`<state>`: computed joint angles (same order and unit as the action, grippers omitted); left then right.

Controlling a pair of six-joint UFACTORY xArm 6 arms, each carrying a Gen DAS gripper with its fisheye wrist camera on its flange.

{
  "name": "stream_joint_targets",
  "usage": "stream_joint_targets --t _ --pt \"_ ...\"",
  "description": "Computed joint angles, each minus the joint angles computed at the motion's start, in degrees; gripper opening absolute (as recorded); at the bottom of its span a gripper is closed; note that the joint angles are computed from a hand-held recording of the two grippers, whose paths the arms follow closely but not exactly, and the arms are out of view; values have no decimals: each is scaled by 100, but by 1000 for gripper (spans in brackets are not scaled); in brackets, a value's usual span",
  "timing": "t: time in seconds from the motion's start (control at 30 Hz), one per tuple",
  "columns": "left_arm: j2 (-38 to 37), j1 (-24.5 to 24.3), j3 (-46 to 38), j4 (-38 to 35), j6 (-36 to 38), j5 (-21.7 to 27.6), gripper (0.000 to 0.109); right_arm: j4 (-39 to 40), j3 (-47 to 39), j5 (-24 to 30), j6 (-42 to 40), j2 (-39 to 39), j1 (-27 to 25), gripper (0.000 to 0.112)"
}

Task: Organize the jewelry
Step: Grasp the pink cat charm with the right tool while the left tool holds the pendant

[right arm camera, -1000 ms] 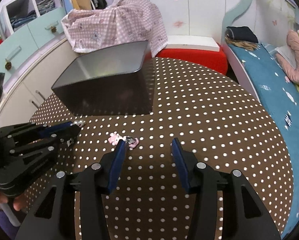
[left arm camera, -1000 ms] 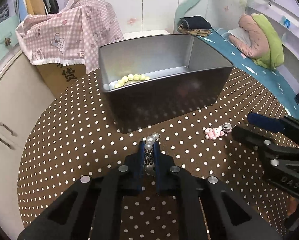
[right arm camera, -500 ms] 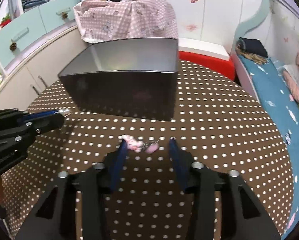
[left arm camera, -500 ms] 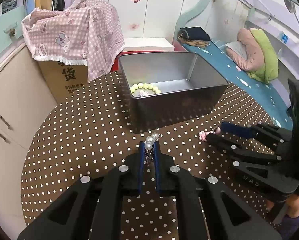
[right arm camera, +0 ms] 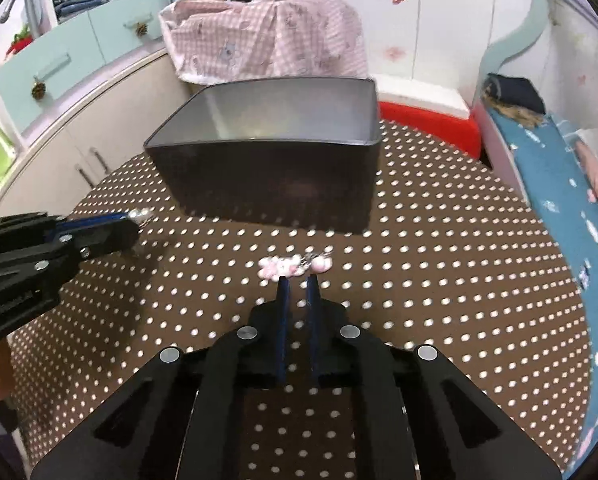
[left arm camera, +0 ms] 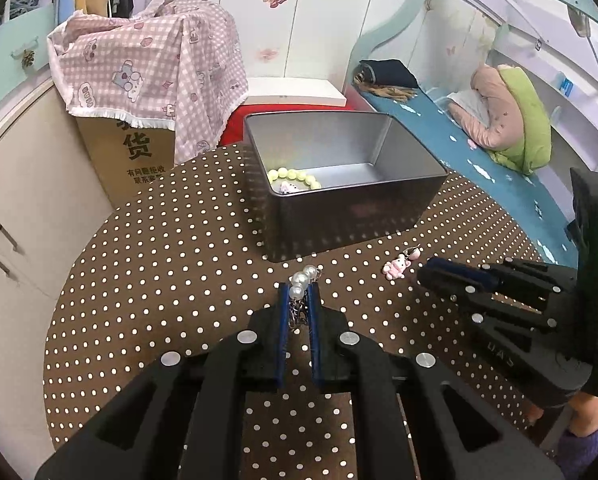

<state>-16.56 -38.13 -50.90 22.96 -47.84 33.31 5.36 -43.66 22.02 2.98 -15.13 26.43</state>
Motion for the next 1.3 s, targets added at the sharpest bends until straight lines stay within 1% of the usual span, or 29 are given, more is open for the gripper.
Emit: stream_joint_targets --t 0.03,0.07,0.1,0.17,0.2,0.27,0.33,0.37,0.4,0.43,0.47,0.5,0.6,0.9,0.93,0.97,1.0,1.03,1.1,1.2,1.3 --pt "-10 -3 10 1 1 3 8 -107 15 -62 169 -5 -13 45" --pt "-13 -1 12 -13 13 -1 8 -228 58 -181 343 -18 -18 66" --pt "-17 1 18 -33 34 -7 8 -252 86 -274 404 -21 -22 66" --pt "-44 3 37 -36 45 5 8 -45 23 -281 321 60 -2 66" --pt "-51 3 39 -45 44 9 8 -147 -11 -303 428 110 0 66" --pt "-52 3 44 -73 65 -4 8 -402 -105 -331 589 247 22 65" --pt "-41 3 33 -78 66 -1 8 -390 -201 -362 587 396 66 64" --pt "-42 2 32 -83 68 5 8 -329 -266 -333 526 477 84 57" --pt "-44 2 31 -90 59 12 8 -308 -306 -320 502 538 103 54" --pt "-33 13 30 -127 79 -7 8 -464 -319 -358 624 578 116 54" --pt "-7 28 16 -175 124 -29 8 -559 -374 -337 675 621 116 46" --pt "8 26 9 -174 126 -35 8 -679 -370 -345 780 623 126 41" --pt "32 42 1 -234 188 -78 8 -454 -370 -313 557 609 119 39" --pt "109 84 -66 -318 295 -118 8 -130 -115 -280 281 297 97 37" --pt "106 89 -59 -308 289 -122 8 -95 -84 -294 248 251 95 35" --pt "108 82 -64 -303 286 -118 8 -75 -70 -253 233 220 96 32" --pt "113 77 -71 -297 282 -111 8 26 -55 -226 132 183 98 16" --pt "109 70 -74 -285 268 -104 8 73 -48 -181 94 146 90 14" --pt "85 50 -62 -275 243 -108 8 30 4 -145 127 85 65 14" --pt "86 12 -79 -256 208 -95 8 163 62 -66 111 36 35 14" --pt "40 -7 -46 -232 182 -89 8 476 207 -274 147 -103 19 17"
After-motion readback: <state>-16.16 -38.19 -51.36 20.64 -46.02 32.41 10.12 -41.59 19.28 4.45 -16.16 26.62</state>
